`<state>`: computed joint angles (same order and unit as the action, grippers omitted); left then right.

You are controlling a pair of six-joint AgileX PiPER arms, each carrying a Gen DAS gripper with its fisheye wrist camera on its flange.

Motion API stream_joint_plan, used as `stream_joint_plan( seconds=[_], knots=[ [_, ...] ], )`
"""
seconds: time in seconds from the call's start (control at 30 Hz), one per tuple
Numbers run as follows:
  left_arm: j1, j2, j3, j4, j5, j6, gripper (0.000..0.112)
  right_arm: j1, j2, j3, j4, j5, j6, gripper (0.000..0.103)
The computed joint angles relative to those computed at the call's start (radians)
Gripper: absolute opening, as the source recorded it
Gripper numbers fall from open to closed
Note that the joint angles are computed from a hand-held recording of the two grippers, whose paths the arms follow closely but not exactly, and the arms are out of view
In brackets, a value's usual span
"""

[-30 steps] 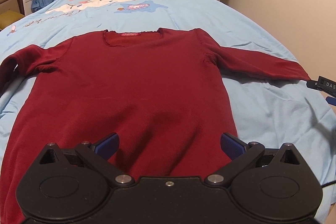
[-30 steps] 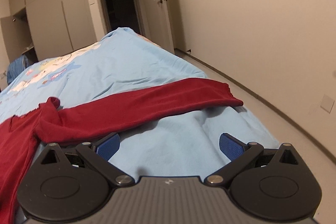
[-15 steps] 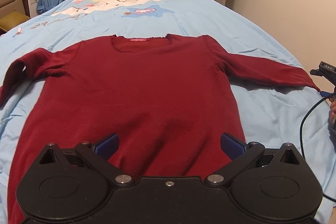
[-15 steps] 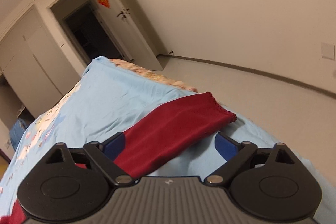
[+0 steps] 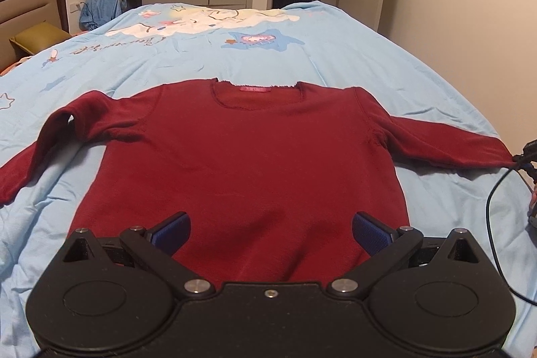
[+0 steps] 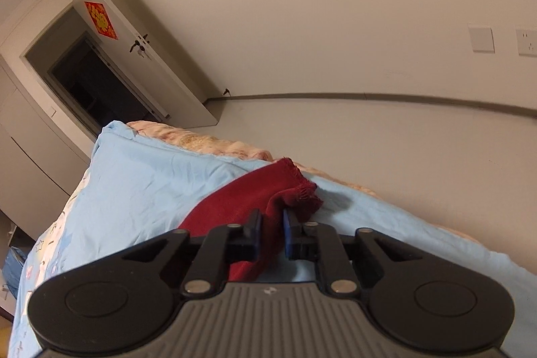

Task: Fold small clothes
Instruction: 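Lift the held sleeve up off the bedspread with the right gripper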

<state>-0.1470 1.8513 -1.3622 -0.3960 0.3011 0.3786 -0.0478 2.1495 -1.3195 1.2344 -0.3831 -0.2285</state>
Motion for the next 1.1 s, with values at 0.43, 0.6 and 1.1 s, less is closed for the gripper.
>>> stream_joint_plan(
  seconds=[0.43, 0.6, 1.1],
  knots=[
    [0.058, -0.043, 0.041, -0.163, -0.017, 0.144, 0.102, 0.143, -0.136, 0.022, 0.052, -0.305, -0.229, 0.007],
    [0.082, -0.065, 0.068, -0.228, -0.019, 0.206, 0.102, 0.14, -0.149, 0.011, 0.142, -0.323, -0.299, 0.006],
    [0.171, -0.11, 0.102, -0.305, -0.026, 0.272, 0.102, 0.326, -0.056, -0.365, 0.218, -0.349, -0.825, 0.006]
  ],
)
